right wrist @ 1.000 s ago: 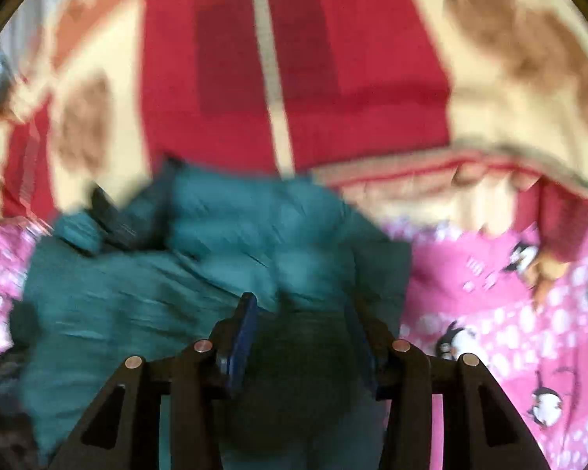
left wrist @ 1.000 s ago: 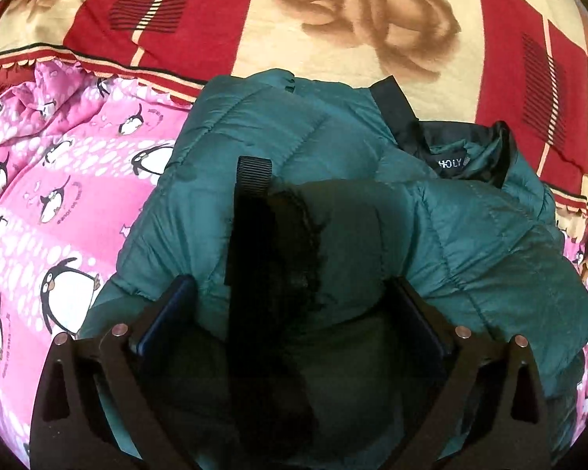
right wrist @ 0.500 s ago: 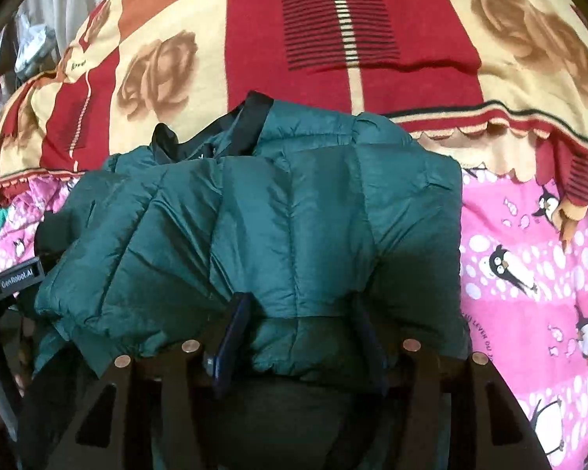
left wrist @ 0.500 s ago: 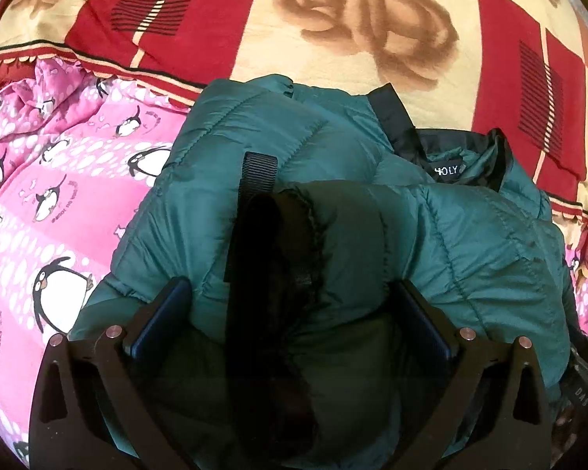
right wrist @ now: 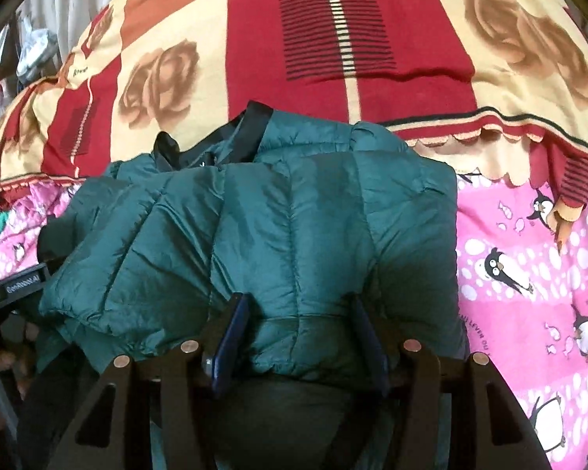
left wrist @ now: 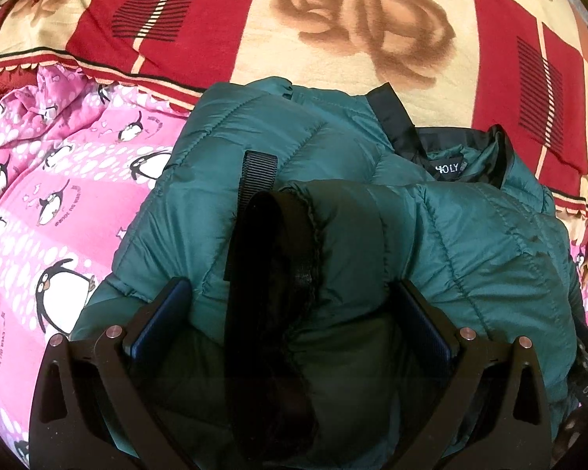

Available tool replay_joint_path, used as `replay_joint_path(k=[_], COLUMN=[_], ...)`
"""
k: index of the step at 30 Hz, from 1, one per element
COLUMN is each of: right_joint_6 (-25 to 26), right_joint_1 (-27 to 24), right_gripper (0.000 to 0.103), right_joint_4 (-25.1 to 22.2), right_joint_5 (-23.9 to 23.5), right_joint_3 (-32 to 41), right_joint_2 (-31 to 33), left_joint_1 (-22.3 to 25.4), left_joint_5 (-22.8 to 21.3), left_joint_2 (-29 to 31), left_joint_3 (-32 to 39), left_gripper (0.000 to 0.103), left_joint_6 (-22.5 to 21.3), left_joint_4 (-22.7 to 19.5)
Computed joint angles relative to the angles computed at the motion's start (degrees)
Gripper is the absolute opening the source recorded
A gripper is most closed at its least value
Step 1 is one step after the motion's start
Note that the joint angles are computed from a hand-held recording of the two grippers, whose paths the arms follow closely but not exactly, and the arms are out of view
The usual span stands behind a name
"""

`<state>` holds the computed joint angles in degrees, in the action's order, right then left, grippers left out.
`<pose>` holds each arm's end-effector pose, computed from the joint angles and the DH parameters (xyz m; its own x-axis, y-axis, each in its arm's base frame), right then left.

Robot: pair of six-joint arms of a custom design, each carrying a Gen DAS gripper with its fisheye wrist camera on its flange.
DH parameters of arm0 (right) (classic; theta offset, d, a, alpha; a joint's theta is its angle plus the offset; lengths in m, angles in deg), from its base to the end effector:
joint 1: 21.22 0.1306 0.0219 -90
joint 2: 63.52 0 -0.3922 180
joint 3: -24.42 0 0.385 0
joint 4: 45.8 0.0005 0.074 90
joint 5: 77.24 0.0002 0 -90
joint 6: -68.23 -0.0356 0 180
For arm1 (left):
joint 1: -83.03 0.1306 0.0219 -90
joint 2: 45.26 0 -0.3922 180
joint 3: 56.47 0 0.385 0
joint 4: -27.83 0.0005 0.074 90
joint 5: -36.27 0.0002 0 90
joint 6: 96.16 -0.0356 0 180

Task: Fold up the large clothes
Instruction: 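Press the folded jacket flat with both tools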

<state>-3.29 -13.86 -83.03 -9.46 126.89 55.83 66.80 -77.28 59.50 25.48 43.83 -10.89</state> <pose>0.6381 0.0955 0.2739 -0.6548 -0.3804 -0.6531 -0.5757 0.8109 0.1047 0.5102 -0.1342 0.2668 -0.5988 -0.5570 -0.5755 -0.5993 0.7883 -0.1393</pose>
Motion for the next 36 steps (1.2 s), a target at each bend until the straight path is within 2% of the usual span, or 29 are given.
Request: replay_joint_path(k=[7, 8, 11, 14, 16, 18, 19, 20, 21, 22, 25, 27, 28, 29, 31, 33, 36], right_joint_6=[1.08, 1.47, 1.16, -5.65, -7.12, -5.25, -3.39, -2.62, -3.52, -4.3, -4.69, -4.45, -3.7, -3.35, -2.5, 0.48, 4.07], right_joint_1=[0.48, 0.68, 1.65, 1.97, 2.85, 4.4, 5.37, 5.71, 5.13, 4.71, 4.35, 4.46, 4.47, 4.2, 2.77, 0.15, -3.91], right_gripper=[0.053, 0.053, 0.053, 0.054, 0.055, 0.059, 0.064, 0.066, 0.066, 0.066, 0.066, 0.066, 0.066, 0.066, 0.066, 0.066, 0.066], right_joint_4=[1.28, 0.84, -4.59, 1.04, 0.18, -1.57, -3.73, -4.69, -2.76, -2.82, -3.0, -4.52, -7.13, -8.42, -7.92, -7.42, -9.66], right_joint_5=[2.33, 3.06, 6.4, 1.81, -1.9, -0.18, 3.29, 4.8, 2.72, 1.29, 0.09, 0.37, 0.78, 0.84, 0.09, -1.62, -2.4], right_joint_3=[-1.18, -0.97, 2.87, 0.47, 1.11, 1.79, 2.55, 2.74, 1.42, 1.68, 1.83, 2.42, 3.75, 4.17, 2.27, -0.88, -4.1], right_joint_2=[-0.81, -0.82, -0.72, -4.61, -4.54, -3.06, -1.21, 0.19, 0.46, 0.64, 0.76, 0.71, 0.72, 0.13, -3.47, -8.02, -12.28], left_joint_1=[-0.1, -0.18, -0.07, 0.0, 0.12, 0.16, 0.19, 0.22, 0.18, 0.14, 0.2, 0.27, 0.39, 0.52, 1.01, 1.29, 1.1], left_joint_5=[-0.51, -0.45, 0.05, 0.05, 0.31, 0.5, 0.55, 0.56, 0.38, 0.19, 0.13, 0.56, 0.9, 1.25, 2.65, 3.65, 3.34], left_joint_2=[-0.2, -0.13, -0.33, -0.17, -0.29, -0.37, -0.47, -0.46, -0.38, -0.39, -0.32, -0.54, -0.74, -1.0, -1.63, -2.51, -5.44], left_joint_3=[-0.36, -0.29, -0.57, -0.31, -0.48, -0.66, -0.78, -0.79, -0.7, -0.69, -0.61, -0.91, -1.11, -1.37, -1.79, -2.28, -4.34], left_gripper=[0.103, 0.103, 0.103, 0.103, 0.103, 0.103, 0.103, 0.103, 0.103, 0.103, 0.103, 0.103, 0.103, 0.103, 0.103, 0.103, 0.102], left_joint_6=[-0.31, -0.17, -0.08, -0.27, -0.31, -0.26, -0.29, -0.31, -0.33, -0.37, -0.46, -0.36, -0.28, -0.22, -0.31, -0.56, -0.52], left_joint_4=[0.52, 0.46, 0.87, 0.51, 0.78, 1.19, 1.41, 1.49, 1.38, 1.31, 1.31, 1.76, 2.08, 2.33, 2.55, 2.35, 2.86])
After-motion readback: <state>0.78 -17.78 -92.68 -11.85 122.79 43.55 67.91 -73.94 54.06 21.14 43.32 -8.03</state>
